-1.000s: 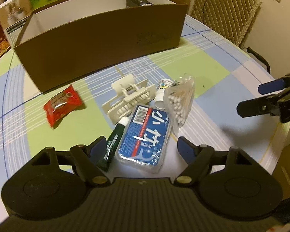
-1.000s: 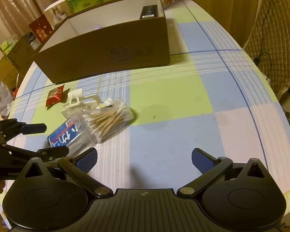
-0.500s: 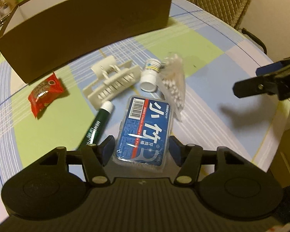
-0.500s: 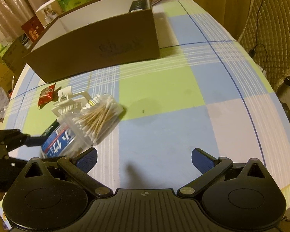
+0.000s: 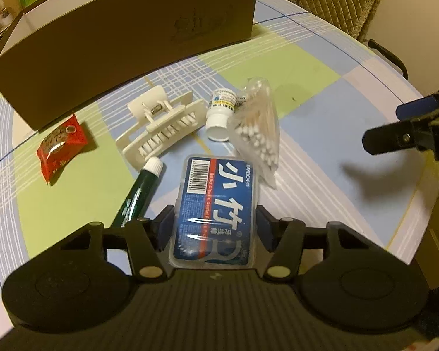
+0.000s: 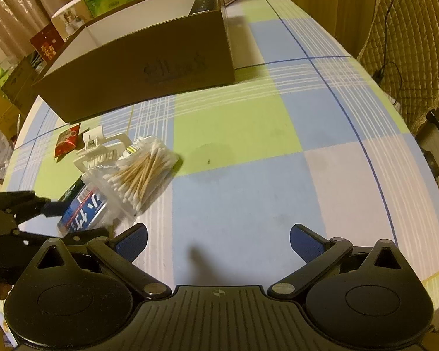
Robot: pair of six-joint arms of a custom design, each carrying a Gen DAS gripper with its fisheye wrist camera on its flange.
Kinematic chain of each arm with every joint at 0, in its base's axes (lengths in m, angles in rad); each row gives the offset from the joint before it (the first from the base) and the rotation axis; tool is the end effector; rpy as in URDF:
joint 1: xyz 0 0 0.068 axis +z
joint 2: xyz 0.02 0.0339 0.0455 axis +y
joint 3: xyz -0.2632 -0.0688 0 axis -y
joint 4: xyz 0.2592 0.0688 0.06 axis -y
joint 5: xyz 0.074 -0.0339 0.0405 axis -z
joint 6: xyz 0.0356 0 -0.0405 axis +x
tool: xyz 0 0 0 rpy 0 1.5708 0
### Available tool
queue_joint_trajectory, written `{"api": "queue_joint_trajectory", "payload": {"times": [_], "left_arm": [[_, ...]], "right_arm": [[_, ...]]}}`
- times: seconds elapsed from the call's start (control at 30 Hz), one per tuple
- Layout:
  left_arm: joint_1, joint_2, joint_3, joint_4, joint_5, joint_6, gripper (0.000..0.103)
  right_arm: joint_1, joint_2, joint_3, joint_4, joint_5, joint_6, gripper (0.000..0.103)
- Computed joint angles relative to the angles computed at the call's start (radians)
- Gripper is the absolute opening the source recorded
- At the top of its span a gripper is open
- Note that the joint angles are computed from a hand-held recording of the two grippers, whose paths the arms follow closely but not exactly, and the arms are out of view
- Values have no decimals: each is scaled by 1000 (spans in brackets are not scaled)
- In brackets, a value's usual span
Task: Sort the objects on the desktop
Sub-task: 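Grasp the blue toothpick box with the left tool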
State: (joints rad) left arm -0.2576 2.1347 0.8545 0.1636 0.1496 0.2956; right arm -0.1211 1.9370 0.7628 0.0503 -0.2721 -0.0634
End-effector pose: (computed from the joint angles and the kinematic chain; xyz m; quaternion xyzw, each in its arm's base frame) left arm 0.3278 -0.0918 0.0067 0.2815 0.9301 -0.0685 0.2259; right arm 0.3153 -0.0287 0.0457 -0.0022 0.9666 0.1115 0.2308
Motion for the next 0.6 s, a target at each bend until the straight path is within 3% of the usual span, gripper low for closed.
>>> {"api": "queue_joint_trajectory", "payload": {"times": [0.3,0.6], "left_arm": [[70,-83,-130,22,-13,-12,54],[199,-133,-192,22,-49,-35,54]], "right_arm": [[35,19,13,18,-27,41,101],[152,111,101,140,-2,252,101]]}}
